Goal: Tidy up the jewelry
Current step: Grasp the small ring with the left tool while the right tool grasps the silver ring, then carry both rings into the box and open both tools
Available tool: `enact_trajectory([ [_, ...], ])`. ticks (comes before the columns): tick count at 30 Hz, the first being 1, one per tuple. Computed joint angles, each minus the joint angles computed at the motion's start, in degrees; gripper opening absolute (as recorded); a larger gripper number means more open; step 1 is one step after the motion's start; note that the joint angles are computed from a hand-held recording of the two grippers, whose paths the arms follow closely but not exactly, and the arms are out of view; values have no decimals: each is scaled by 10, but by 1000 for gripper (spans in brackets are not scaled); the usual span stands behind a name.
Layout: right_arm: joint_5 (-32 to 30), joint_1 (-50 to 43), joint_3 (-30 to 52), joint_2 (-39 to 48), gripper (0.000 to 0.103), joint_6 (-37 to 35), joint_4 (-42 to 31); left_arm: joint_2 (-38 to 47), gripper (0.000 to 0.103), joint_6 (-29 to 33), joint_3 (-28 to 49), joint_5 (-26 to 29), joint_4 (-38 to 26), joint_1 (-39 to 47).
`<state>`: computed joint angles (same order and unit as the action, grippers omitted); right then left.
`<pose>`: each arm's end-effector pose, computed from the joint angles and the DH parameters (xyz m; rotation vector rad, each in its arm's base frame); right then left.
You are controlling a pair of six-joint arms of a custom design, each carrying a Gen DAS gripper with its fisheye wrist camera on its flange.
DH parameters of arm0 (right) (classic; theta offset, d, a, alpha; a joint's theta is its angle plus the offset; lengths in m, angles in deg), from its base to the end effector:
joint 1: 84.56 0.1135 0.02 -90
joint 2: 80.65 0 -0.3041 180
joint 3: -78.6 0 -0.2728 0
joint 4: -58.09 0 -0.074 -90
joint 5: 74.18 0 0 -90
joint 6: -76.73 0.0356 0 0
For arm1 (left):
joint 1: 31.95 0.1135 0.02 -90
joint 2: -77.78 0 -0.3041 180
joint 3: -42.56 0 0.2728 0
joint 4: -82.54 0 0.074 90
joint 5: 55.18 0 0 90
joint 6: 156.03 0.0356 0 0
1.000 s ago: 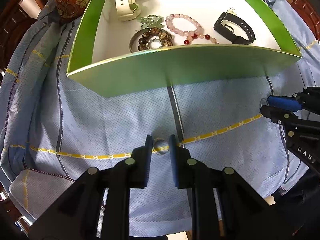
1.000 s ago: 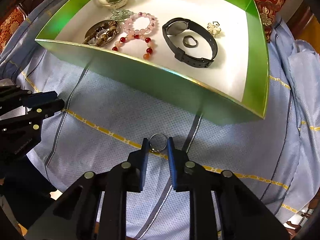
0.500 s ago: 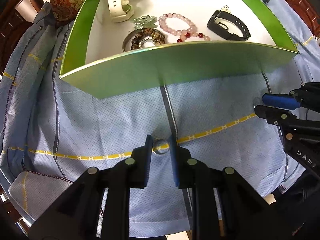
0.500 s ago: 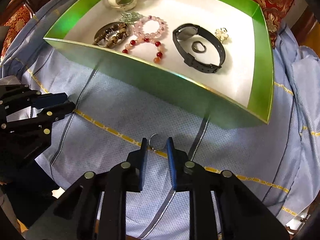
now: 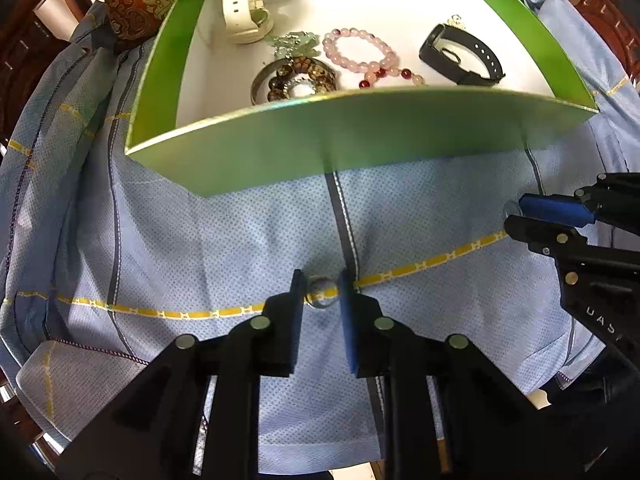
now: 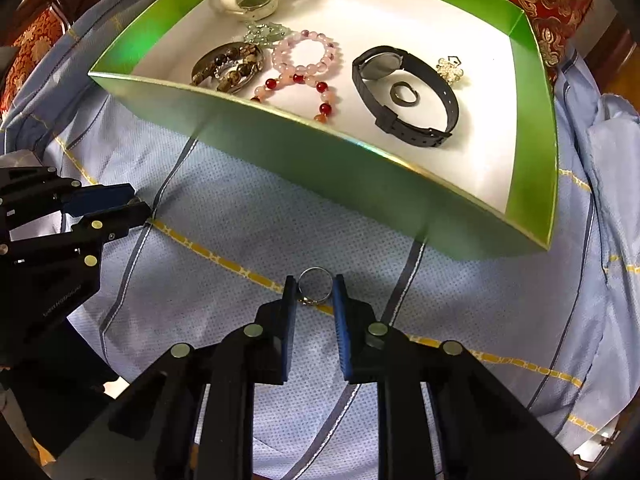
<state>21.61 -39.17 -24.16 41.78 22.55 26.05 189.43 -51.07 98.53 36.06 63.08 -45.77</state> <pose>0.2831 0.2819 0.0699 -0.2260 2.8966 0.1001 0.3048 -0.0758 0.0649 0.7202 2.7905 -0.0274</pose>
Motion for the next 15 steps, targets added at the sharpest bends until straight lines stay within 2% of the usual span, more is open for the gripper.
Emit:
enact_trajectory([
  [4, 2, -6, -23, -41, 18, -2, 9, -26, 18, 1, -3, 17, -3, 18],
  [8, 32, 2, -48, -98, 18, -4, 23, -74, 18, 2, -27, 2, 32, 23],
  [10, 45, 3, -61, -130, 18, -3, 36, -104, 18, 2, -32, 27, 36, 29],
  [15, 122, 1, -81, -205, 18, -9, 63, -166, 18, -17, -41, 50, 72, 19],
])
